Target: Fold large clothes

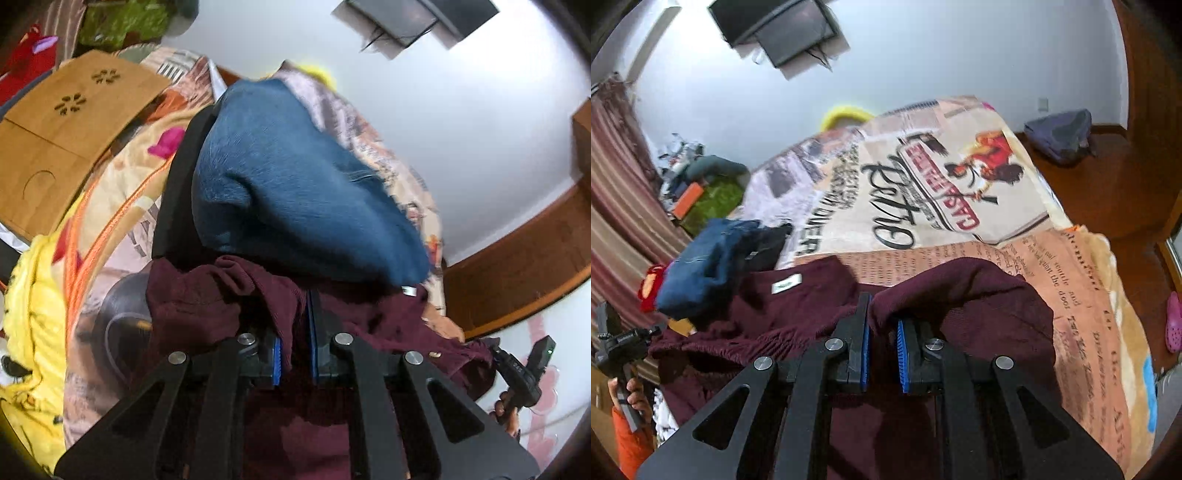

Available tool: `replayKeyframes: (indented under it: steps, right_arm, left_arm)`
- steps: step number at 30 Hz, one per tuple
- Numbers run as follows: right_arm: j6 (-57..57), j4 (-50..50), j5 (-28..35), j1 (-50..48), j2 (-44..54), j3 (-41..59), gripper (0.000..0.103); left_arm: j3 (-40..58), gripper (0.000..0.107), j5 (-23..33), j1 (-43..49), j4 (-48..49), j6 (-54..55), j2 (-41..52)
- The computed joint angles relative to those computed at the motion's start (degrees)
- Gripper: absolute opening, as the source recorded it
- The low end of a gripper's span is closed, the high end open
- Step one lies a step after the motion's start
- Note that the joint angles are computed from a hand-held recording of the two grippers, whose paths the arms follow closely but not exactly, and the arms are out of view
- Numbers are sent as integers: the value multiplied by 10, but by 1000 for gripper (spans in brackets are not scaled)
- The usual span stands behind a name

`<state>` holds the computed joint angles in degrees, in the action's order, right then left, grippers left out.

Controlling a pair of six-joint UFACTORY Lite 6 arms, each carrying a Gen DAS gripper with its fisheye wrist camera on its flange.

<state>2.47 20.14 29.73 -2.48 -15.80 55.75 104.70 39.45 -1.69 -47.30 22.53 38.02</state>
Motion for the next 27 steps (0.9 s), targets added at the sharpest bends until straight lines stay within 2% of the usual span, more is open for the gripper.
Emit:
replayKeyframes:
  steps: [5,9,10,12,15,16,17,19,22,27]
  right_arm:
    - [-50,38,3,-33,100,27,11]
    - [-34,7,13,-28,130,42,11]
    - [-32,1,18,-27,137,49,14]
    - [-25,-9,42,-26,147,67,16]
    - [7,-40,96,-23,158,102,26]
    - [10,-42,101,-23,159,108,29]
    - [19,-50,108,-21,146,108,32]
    - [40,-67,112,-13,117,104,50]
    - [61,-82,112,-6,59,88,62]
    - [109,-131,135,33,7,90,63]
  left_arm:
    - [158,12,30,-19,95,-95,139]
    - [188,12,35,-40,169,-129,160]
    - [188,12,35,-45,187,-137,157]
    - [172,14,34,-55,222,-157,138]
    - [143,20,36,-61,242,-172,101]
    - [132,28,37,-62,247,-175,86]
    - [109,42,33,-64,247,-171,62]
    - [47,62,6,-69,232,-143,5]
    - [-5,65,-27,-84,255,-141,-56]
    - [-56,66,-42,-126,346,-197,-127]
